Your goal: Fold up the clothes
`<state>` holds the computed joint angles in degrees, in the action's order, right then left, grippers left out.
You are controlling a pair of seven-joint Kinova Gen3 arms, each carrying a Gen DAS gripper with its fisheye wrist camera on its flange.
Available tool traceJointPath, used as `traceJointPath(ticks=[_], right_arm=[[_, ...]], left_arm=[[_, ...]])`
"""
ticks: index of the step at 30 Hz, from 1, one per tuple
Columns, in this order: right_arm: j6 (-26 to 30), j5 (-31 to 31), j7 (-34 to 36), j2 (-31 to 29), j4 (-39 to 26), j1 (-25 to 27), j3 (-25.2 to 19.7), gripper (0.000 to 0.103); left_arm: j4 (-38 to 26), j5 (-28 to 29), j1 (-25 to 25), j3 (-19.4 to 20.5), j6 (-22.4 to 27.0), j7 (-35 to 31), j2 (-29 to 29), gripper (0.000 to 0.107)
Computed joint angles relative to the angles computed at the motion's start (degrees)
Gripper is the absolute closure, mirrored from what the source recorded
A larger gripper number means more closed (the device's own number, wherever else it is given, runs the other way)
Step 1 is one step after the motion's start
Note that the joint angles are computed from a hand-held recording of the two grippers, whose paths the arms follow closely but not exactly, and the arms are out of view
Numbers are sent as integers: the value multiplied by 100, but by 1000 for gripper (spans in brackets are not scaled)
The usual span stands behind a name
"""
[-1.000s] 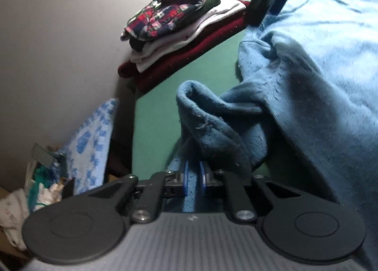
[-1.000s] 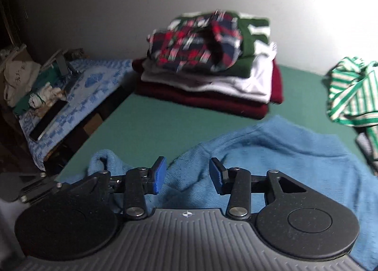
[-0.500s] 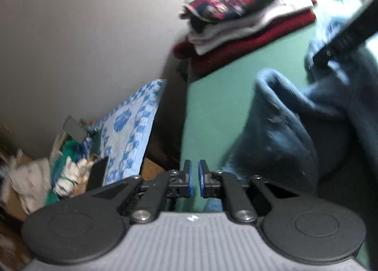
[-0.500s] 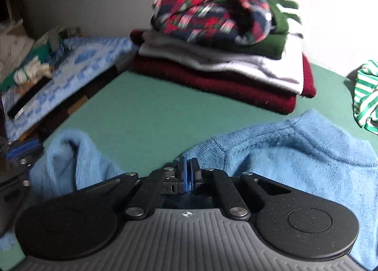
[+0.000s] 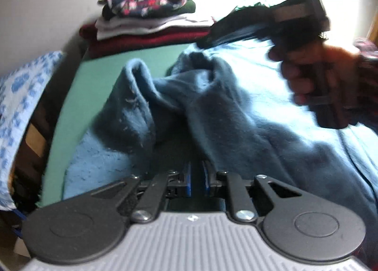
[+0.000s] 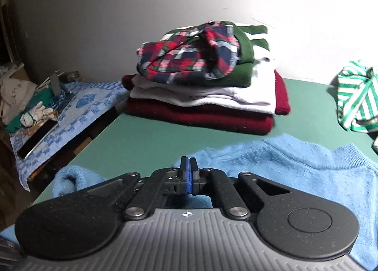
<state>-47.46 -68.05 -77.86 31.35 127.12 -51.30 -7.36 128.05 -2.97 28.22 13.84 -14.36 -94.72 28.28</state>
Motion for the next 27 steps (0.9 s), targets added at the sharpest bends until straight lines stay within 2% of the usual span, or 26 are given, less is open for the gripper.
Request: traceJointPath(ticks=[1,2,5,7,9,10,12,14,16,18,19,20,21,22,23,25,27], right_arm=[[1,164,-203,-41,90,-40,71,103],[-45,397,-413,-75,198,21,37,103],[80,1096,-704,-254,384,698,-540,100],[212,1562,-780,-348,430,1229,-1026,91],[333,2028,-560,-337,404,1484,-1269,82],[417,2261,-473,-327,376,1461,-1231,71],[660,2634,-423,-291,266,1130,-838,60],[944,2720,-310,-228,71,620,-307,55],[1307,2767,-210,-123,-190,261,127,54],[1664,2493,189,-10,-496,-76,469,53],[1762,2269,422,85,-625,-341,715,54],[1819,2036,655,211,-757,-607,979,55],[1793,1806,796,367,-869,-872,1211,62],[1673,1612,844,500,-926,-1056,1337,87],[1460,1487,799,538,-887,-1161,1356,96],[994,1467,428,392,-667,-1123,1114,96],[528,1640,-38,244,-366,-1263,1084,96]], left_arm=[[-46,51,-11,-15,-70,50,64,90],[-93,101,-20,-31,-135,103,127,83],[-234,340,178,-301,-229,146,184,81],[-320,748,665,-818,-257,-124,137,81],[-377,1215,1126,-1349,-335,-511,133,81],[-404,1448,1352,-1614,-402,-707,158,81],[-564,1914,1797,-2145,-316,-1097,233,81],[-643,2254,2012,-2422,-213,-1408,246,81],[-631,2222,1822,-2282,-119,-1466,144,78],[-507,2154,1570,-2014,-175,-1524,25,67],[-370,2173,1577,-1971,-274,-1556,-41,59],[-233,2203,1571,-1912,-378,-1601,-106,54],[-100,2203,1508,-1802,-462,-1632,-177,55],[19,2113,1340,-1595,-452,-1570,-264,55],[133,1984,1130,-1356,-432,-1481,-347,55],[225,1739,843,-1008,-405,-1324,-366,55],[226,1609,772,-875,-354,-1225,-310,55]])
